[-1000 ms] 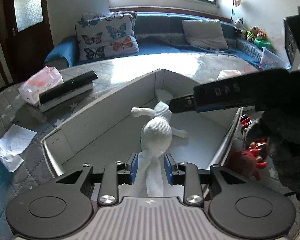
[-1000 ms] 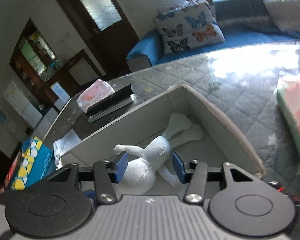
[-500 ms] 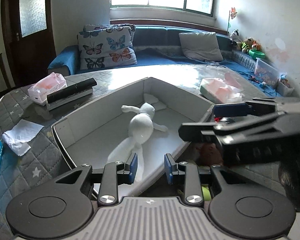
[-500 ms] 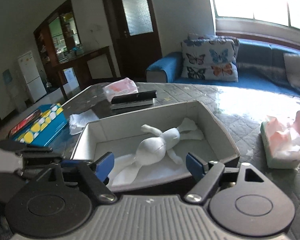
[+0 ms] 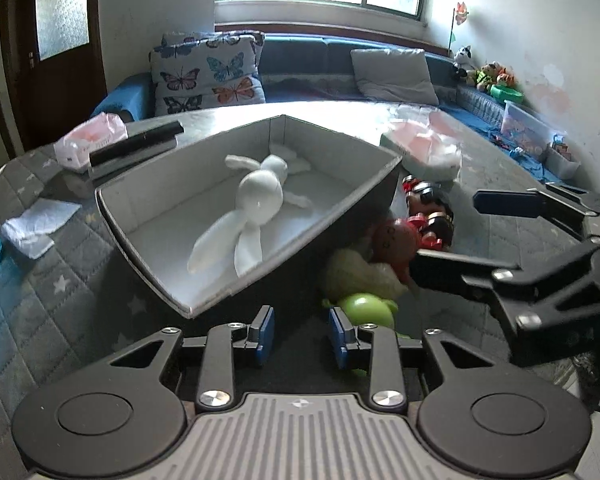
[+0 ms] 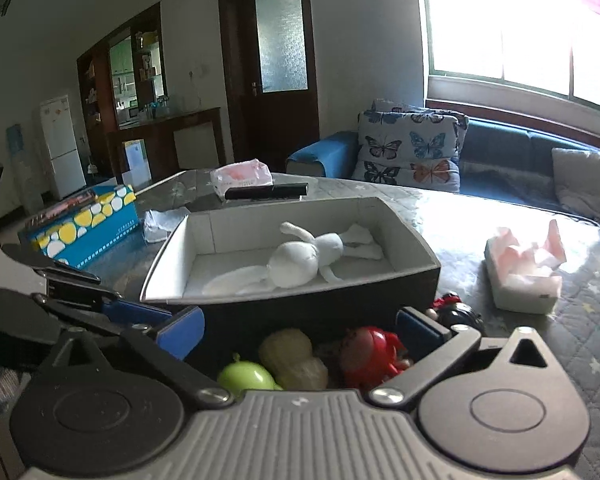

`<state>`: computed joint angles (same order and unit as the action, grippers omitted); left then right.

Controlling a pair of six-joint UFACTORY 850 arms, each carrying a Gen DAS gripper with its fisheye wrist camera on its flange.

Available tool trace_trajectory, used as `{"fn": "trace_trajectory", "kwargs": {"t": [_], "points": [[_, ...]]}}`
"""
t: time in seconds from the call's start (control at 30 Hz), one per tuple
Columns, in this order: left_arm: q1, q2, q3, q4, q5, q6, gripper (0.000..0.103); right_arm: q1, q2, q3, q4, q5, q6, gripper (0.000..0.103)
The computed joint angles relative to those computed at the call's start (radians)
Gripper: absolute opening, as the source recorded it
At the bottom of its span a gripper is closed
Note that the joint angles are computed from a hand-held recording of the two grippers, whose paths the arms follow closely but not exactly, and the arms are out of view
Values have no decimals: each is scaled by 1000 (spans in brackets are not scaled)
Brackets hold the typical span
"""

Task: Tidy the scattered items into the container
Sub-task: 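Lower the left tool onto the green alien figure and grasp it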

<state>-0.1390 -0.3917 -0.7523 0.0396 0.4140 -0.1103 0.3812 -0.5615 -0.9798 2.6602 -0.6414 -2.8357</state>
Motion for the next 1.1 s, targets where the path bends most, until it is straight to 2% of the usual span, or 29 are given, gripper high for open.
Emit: {"fn": "trace_trajectory", "kwargs": {"t": [0.13, 0.37, 0.63, 0.9, 1.1], "points": [[5, -15, 4, 37, 1, -51, 33, 8, 0, 24, 20, 20, -49, 103], [11, -36, -7, 86, -5, -124, 33, 21, -38, 16, -36, 68, -12, 102], [25, -53, -25, 229, 17, -279, 33, 34, -80, -24, -143, 108, 88, 90], [33, -68, -44, 342, 15, -394, 33, 40, -97, -47, -216, 118, 171, 85], [47, -74, -50, 445, 28, -494, 33, 36, -102, -57, -260, 121, 225, 76]]}}
